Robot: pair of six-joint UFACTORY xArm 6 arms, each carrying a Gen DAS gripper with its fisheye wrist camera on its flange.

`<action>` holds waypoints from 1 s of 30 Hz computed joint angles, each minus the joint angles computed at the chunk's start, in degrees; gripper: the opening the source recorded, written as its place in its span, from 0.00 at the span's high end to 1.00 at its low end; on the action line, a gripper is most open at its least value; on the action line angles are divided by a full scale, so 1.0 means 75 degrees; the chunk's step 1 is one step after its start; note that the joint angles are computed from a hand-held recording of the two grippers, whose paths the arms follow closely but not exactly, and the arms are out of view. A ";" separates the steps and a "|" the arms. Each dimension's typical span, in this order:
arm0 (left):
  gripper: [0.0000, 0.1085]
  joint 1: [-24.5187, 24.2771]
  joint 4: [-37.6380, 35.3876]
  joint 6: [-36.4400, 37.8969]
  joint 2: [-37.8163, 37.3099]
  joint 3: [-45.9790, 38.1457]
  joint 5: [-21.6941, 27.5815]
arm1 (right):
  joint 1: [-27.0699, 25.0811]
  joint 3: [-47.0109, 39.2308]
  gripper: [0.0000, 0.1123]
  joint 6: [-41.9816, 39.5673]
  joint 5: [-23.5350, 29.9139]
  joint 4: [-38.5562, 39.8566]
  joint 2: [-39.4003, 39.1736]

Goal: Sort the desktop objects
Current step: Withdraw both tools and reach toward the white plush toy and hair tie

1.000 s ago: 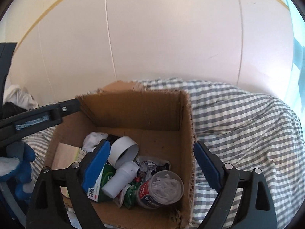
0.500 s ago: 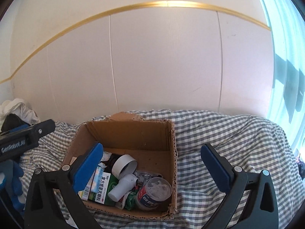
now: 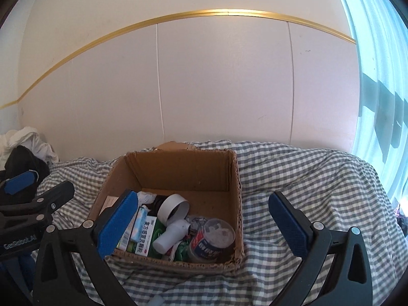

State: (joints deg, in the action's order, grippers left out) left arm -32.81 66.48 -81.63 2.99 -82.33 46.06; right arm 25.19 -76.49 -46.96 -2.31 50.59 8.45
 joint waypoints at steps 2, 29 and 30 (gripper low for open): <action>0.05 0.0030 0.0142 -0.0329 -0.0169 0.0251 -0.0067 | 0.0071 0.0129 0.08 -0.0639 -0.0042 0.0551 -0.0127; 0.05 0.1020 -0.3323 0.2244 0.0041 0.1957 -0.1516 | 0.0277 0.2058 0.28 -0.2382 0.0951 0.1225 -0.0760; 0.05 0.1017 -0.3457 0.2364 0.0144 0.1967 -0.1513 | 0.0262 0.2154 0.32 -0.2045 0.1091 0.0764 -0.0727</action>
State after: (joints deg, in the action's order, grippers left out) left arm -25.19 40.55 -63.91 4.06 -67.57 34.71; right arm 27.15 -60.34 -62.29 5.87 56.31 3.00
